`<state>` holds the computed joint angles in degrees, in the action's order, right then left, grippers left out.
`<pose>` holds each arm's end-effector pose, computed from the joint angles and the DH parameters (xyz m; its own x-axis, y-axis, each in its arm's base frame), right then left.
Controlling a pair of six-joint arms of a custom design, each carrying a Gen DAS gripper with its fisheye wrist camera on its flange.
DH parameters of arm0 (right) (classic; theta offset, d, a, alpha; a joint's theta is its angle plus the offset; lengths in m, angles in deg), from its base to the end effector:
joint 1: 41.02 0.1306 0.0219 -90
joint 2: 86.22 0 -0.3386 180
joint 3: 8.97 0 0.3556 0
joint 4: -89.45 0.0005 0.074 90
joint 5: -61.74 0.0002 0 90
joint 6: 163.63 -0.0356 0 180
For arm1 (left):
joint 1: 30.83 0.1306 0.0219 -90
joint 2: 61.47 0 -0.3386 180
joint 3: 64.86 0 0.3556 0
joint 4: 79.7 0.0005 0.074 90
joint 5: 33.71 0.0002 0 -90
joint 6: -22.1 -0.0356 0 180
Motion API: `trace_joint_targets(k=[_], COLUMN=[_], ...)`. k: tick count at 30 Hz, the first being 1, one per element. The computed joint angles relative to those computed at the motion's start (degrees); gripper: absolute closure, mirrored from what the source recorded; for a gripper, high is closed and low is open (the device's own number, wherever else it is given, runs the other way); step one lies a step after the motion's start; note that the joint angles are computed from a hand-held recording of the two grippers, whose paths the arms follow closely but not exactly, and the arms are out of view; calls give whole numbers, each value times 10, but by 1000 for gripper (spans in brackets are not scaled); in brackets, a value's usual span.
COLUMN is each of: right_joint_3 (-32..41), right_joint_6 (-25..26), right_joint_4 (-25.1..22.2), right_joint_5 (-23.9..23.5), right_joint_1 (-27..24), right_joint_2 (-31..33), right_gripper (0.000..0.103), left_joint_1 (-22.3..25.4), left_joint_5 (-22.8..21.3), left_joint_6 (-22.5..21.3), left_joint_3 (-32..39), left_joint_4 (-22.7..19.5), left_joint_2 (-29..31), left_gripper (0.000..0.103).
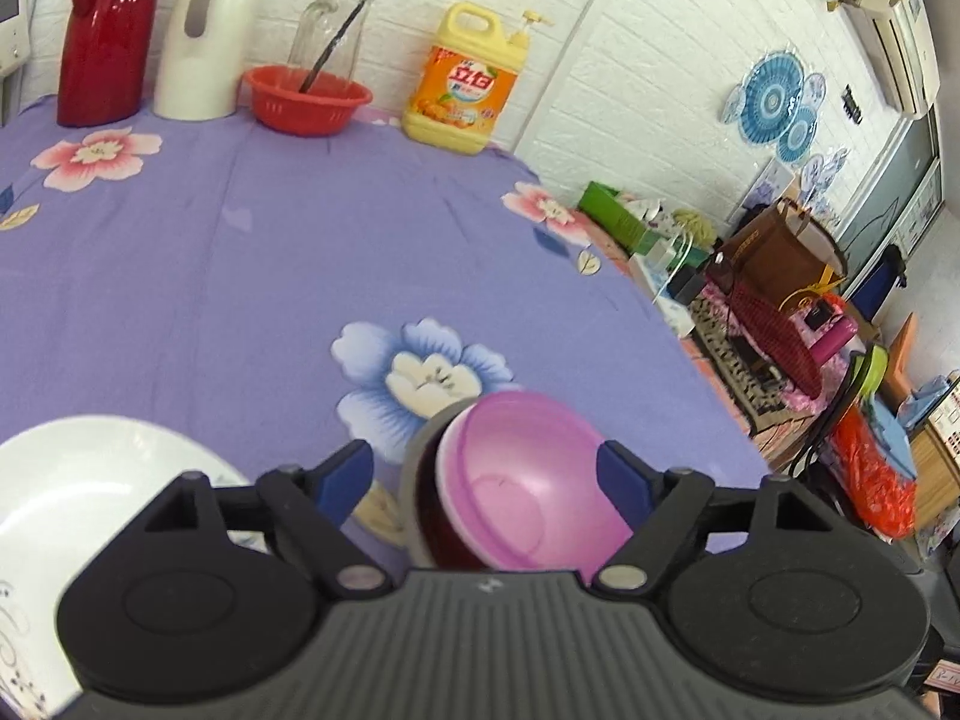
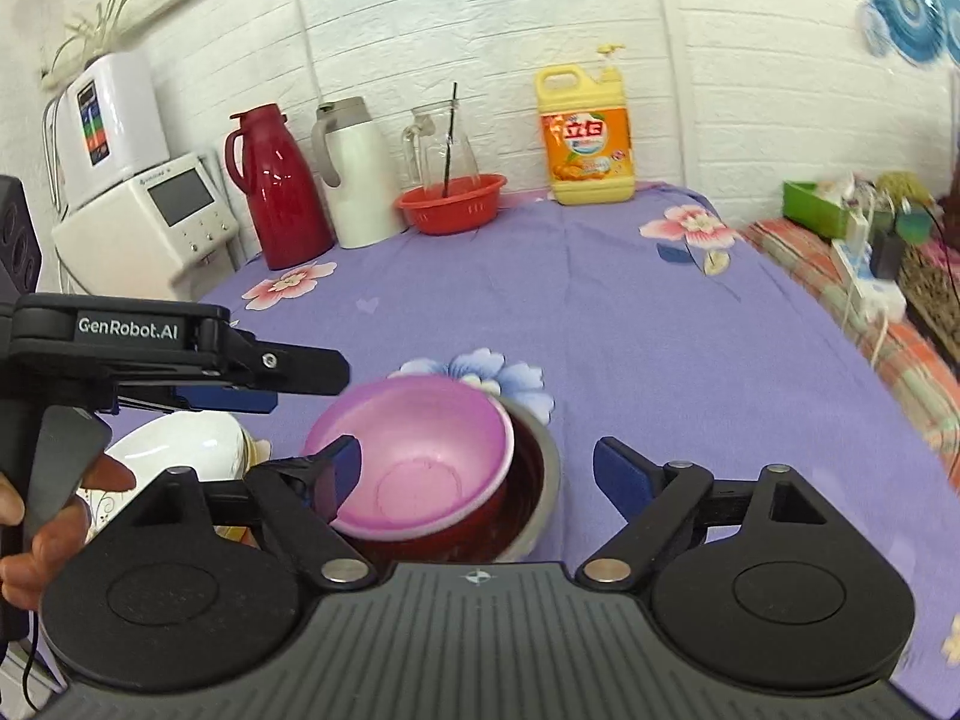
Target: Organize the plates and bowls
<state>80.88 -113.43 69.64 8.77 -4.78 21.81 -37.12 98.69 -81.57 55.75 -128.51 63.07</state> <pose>0.4527 0.3046 0.2784 -0.4385 0.3122 -0.8428 0.2493 0.9432 0.2197 0.6227 -0.0933 0.3052 -0.6537 0.2476 -0.7151 0.6599 0.6491 -0.3784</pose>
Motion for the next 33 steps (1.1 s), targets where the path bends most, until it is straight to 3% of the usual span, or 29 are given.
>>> trace_joint_targets(k=[4,6,10,18,23,28,33], right_joint_3=[-8,-6,12,51,85,105,113], right_joint_6=[-34,-37,-32,-28,-38,-50,-52], right_joint_4=[-15,-17,-26,-31,-69,-101,-101], right_joint_5=[-4,-8,-22,-38,-53,-67,-76], right_joint_1=[4,1,-10,-33,-45,-49,-50], right_joint_2=[3,5,16,44,72,89,97], right_gripper=[0,0,0,0,0,0,0], left_joint_1=[5,5,1,-22,-34,-41,-45], left_joint_5=[-6,-5,0,-18,-46,-71,-81], left_joint_6=[-27,-35,-43,-86,-113,-147,-155], left_joint_3=[2,16,52,210,294,315,328], left_joint_4=[-15,-26,-41,-156,-217,-233,-243], left_joint_2=[10,19,40,134,187,202,213], left_gripper=[19,12,11,11,11,11,11])
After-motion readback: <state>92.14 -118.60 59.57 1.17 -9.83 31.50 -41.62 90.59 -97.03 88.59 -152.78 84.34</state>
